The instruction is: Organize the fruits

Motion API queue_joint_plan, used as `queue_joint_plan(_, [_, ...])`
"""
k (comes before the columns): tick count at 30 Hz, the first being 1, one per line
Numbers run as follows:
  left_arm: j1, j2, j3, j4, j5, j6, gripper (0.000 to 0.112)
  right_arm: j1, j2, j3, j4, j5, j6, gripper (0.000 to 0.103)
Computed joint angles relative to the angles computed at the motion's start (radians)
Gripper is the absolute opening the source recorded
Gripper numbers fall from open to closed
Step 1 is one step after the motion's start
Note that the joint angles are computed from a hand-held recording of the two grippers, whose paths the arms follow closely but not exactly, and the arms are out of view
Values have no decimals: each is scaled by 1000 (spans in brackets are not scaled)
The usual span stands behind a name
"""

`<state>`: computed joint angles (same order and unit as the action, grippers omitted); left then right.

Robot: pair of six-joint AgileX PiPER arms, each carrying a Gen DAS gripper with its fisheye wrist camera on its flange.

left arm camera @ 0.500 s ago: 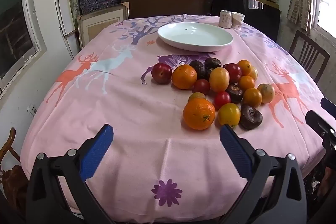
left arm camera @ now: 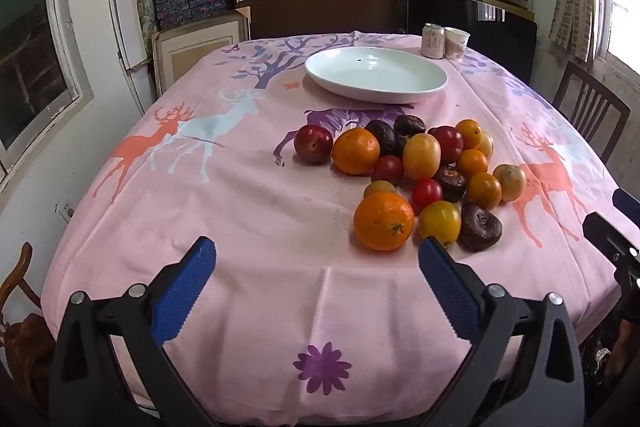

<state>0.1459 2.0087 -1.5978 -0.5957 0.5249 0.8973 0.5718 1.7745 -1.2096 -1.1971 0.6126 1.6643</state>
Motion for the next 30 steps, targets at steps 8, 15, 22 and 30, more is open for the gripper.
queue_joint_plan(8, [9,-20,18,-30,-4,30,99,14,-8,-1,-7,19,9,100])
queue_joint_plan(15, [16,-24,16,-45,2,39,99,21,-5,-12,-8,28,-4,100])
queue_joint_plan(22, [15,-24,15,-42,3,36,99,24,-5,-17,-3,36,-14,100])
queue_joint_plan(30, [15,-25,16,-43,2,37,99,26,-4,-21,1,39,-17,100])
